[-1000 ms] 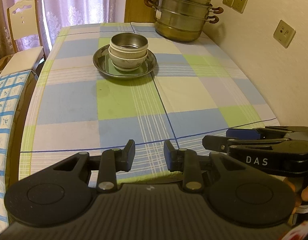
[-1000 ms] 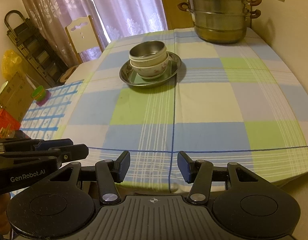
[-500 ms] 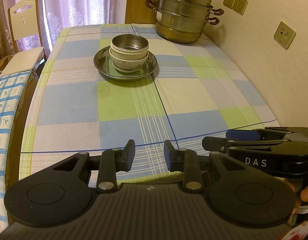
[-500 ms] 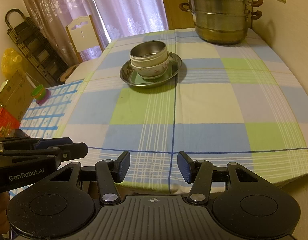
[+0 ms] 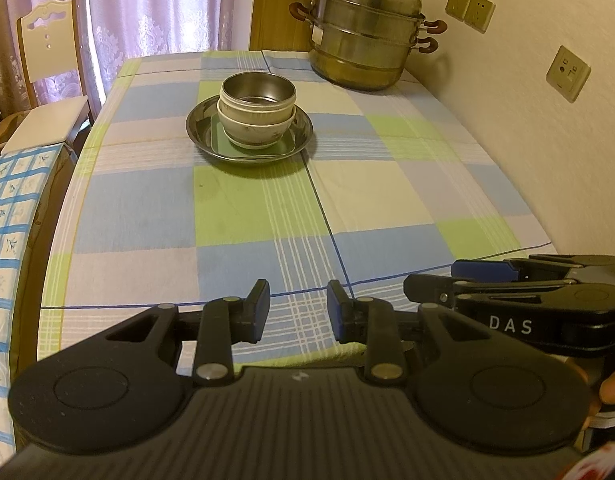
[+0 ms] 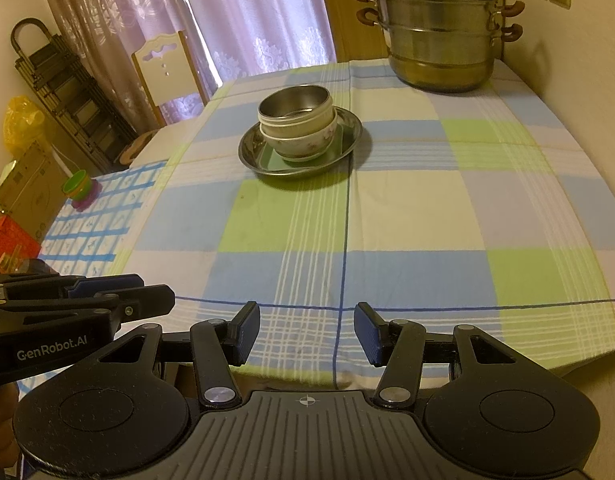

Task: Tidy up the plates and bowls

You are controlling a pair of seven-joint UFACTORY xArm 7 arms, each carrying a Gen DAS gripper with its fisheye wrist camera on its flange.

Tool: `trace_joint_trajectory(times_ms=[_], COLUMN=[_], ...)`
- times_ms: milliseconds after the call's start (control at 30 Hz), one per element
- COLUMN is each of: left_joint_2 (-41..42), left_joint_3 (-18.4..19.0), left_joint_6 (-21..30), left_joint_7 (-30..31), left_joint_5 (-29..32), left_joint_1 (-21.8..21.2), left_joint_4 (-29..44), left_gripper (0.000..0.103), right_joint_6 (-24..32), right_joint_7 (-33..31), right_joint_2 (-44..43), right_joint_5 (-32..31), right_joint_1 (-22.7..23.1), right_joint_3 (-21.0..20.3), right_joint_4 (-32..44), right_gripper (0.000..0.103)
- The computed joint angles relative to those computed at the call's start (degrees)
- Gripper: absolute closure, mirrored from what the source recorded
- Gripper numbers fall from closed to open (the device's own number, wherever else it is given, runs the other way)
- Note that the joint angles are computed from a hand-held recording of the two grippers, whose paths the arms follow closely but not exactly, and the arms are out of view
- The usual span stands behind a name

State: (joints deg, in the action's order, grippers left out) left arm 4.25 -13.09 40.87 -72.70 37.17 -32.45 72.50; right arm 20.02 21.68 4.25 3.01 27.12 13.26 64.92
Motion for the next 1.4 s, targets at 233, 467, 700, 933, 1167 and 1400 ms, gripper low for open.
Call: trace_joint_trajectory(times_ms=[233,467,700,933,1167,1400], left_joint_2=[0.18,0.38,0.45,1.64,2.08,2.74], left_joint_3=[0.01,0.03,0.06,0.24,0.62,0.98], left_joint_6=[0.31,0.39,0.56,1.62,2.19,2.73], left_joint_7=[-0.53,-0.57,-0.64,-0.85,-1.30,-2.49], left_joint_5=[0.41,0.54,0.64,0.82,0.85,1.31], left_joint_1=[-0.26,-0.39,-0.52,-1.07,-1.50,-1.83], left_joint_4=[0.26,0.59,0.73,2.60,3.22,3.85], left_gripper=[0.076,0.076,0.076,0.076,0.076,0.076], right_joint_6=[0.17,0.35,0.42,0.58,0.80,1.27], right_joint_7=[-0.86,-1.22,-2.12,-3.80,-5.11,-7.13], right_joint_2=[0.01,-0.08,-0.13,-0.27,-0.07,0.84], right_joint_5=[0.63,0.88,1.62,2.86,3.75,5.12], right_joint_1=[-0.16,-0.32,-0.58,-0.98,-1.11,-1.36], right_joint_3=[-0.05,-0.12,-0.15,-0.16,-0.14,-0.04], right_joint_4=[0.27,0.39,0.46,0.50,0.82,1.88], right_gripper=[0.050,0.050,0.050,0.050,0.050,0.050])
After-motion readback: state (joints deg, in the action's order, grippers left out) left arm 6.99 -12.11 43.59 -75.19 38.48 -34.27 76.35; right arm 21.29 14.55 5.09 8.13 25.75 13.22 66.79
